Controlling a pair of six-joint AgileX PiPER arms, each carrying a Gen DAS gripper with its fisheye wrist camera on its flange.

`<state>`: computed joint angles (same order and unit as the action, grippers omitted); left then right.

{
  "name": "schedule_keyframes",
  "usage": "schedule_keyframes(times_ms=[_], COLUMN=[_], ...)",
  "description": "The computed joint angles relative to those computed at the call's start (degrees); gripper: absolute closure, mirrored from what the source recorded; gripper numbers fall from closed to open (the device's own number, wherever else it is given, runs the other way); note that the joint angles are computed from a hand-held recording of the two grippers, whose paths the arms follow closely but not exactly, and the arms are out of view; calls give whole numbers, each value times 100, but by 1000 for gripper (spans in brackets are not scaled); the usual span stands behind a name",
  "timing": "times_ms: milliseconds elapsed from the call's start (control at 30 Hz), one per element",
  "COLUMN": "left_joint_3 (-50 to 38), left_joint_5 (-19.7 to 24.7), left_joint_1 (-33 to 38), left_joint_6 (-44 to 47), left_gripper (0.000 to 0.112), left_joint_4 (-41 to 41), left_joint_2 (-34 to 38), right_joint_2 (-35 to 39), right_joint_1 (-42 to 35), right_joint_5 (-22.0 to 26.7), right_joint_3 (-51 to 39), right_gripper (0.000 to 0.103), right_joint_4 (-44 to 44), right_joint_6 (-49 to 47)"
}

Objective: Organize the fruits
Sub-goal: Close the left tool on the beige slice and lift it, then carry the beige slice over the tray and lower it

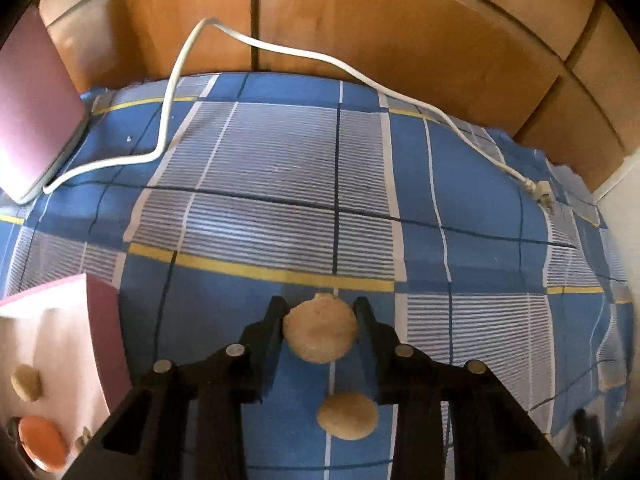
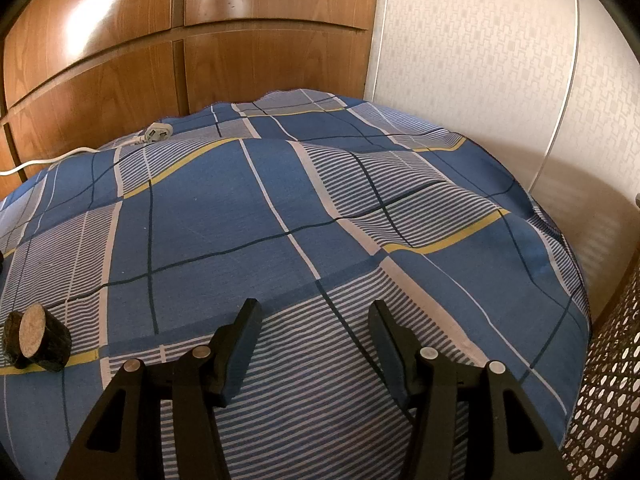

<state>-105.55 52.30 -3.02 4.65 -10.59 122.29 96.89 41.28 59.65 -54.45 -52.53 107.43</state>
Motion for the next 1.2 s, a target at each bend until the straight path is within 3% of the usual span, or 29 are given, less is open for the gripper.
schedule_keyframes(times_ms=[233,467,633,933,1067,1200], left_joint_3=[799,1952,2704,3898,4231,4605], left_joint_5=[-356,-738,-760,-164,117,111], left_joint_1=[237,613,1056,2884,3973,4654], left_joint_6=[252,1159,1798,3183,3750,4157], left_gripper=[78,78,78,78,78,78], left_joint_4=[-326,-1159,-1706,-2791,-3021,-3010], left_joint_2=[-648,-1885,-2679,-3825,-3980,-4007], right_joint_2=[40,50,46,55,66,61], right_joint_1=[-4,-4,3,25,24,33], right_joint_5=[23,24,23,19,27,33], right_joint_3=[-37,-50,-41,-42,-54,-46], right_gripper=[47,47,47,47,47,47], right_joint_4=[0,0,-1,-7,-4,-3], right_joint_6=[-23,-20,-7,37,27,37])
